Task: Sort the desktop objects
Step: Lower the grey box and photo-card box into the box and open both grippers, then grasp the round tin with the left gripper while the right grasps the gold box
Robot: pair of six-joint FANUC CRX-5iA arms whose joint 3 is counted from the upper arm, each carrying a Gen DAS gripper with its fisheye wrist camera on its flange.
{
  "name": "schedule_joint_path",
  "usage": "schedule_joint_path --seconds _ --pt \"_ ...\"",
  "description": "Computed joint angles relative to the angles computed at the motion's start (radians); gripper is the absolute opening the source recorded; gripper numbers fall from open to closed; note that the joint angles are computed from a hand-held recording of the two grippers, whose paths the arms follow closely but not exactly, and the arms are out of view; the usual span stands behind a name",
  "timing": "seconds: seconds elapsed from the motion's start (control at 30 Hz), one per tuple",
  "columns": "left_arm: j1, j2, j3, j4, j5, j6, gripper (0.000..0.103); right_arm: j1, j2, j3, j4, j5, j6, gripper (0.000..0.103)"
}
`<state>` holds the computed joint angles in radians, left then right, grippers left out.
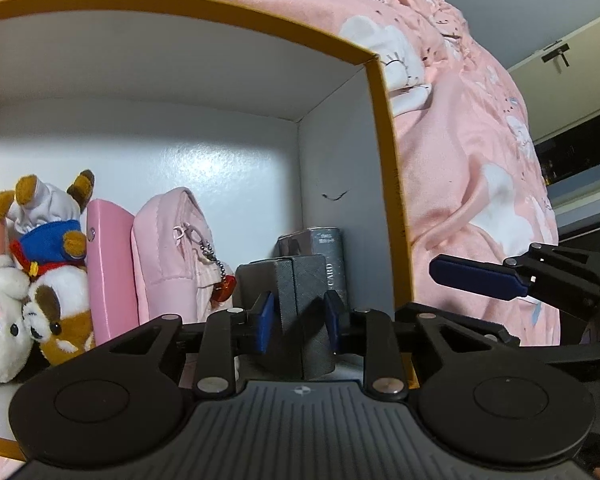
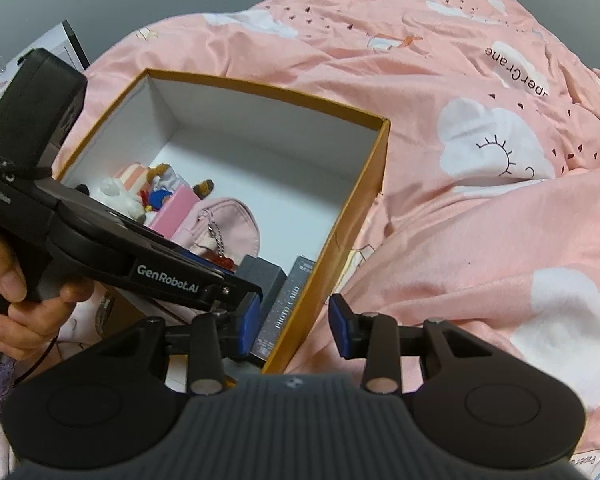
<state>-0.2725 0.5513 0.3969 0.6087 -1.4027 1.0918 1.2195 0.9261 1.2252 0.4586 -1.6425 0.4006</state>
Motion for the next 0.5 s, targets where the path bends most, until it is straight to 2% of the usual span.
schedule_joint_path --seconds 0.13,0.33,0.5 --pt "0.006 -0.033 -0.017 -0.014 0.026 -0.023 0.030 0.019 -0.090 -0.177 0.050 0.118 -0.066 0.040" --pt "0.059 -0.189 -0.180 0.076 0.146 -0.211 0.030 0.063 -0.202 -0.423 0.195 0.302 -0.225 0.040" --pt "0.115 -0.313 -0.291 0.103 0.224 -0.319 0.030 0.088 -0.201 -0.471 0.267 0.369 -0.303 0.040"
